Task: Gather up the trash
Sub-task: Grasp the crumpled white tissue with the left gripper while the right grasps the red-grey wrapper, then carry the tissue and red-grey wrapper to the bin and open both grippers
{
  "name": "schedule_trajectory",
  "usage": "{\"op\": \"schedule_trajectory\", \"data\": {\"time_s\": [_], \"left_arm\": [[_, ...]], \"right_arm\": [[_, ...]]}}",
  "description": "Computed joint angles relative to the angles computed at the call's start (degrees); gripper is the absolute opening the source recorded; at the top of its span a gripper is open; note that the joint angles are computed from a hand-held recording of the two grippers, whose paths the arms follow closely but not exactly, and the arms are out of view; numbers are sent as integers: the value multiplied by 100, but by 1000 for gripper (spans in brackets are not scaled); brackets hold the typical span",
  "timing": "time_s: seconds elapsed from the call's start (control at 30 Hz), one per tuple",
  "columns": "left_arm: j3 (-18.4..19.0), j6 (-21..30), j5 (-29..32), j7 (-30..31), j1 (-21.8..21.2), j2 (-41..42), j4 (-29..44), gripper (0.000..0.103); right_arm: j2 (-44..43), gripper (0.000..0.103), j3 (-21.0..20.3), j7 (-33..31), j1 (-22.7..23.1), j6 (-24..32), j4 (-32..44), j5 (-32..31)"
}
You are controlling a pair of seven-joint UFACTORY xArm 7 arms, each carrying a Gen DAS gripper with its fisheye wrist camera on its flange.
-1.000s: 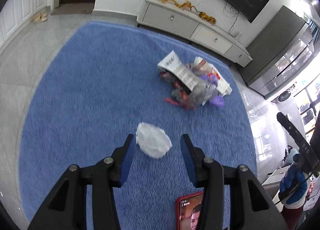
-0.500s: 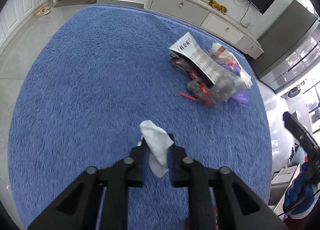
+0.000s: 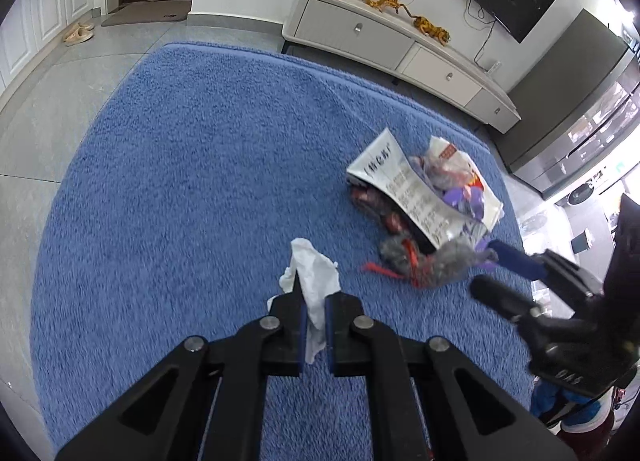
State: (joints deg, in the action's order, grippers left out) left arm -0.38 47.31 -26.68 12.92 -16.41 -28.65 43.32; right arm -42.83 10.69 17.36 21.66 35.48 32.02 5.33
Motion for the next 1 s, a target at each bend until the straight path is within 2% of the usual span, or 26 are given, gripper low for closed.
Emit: {"op": "schedule_trajectory", "data": {"time_s": [0.07,0.13,0.23,0.4,0.57,0.67,0.83,1.0], "left_arm": [[28,-12,-17,4,10,60,63,6],[43,-26,-22,15,29,86,101,6],[60,-47,-19,32,61,70,134,6],[122,-46,-65,4,110,-67,157,6],[156,-38,-104,-39,108,-307,204,6],[134,-17,-111,-76,53,-406,304,6],[-32,21,-99,-211,-136,-458,596,6],[-276,42,-113,-345,-451,-347,975,6]], "right_arm": [[229,46,-26,-85,45,-81,74,18],[393,14,-51,-158,104,-136,128,59],[467,4,-175,-360,290,-244,138,240],[171,4,-223,-626,554,-398,143,508],[-269,4,-40,-518,436,-303,242,402],[-641,4,63,-356,291,-119,260,274],[-1379,4,13,-230,28,325,190,70],[-2516,4,-179,-195,-373,1091,1,-150]]}}
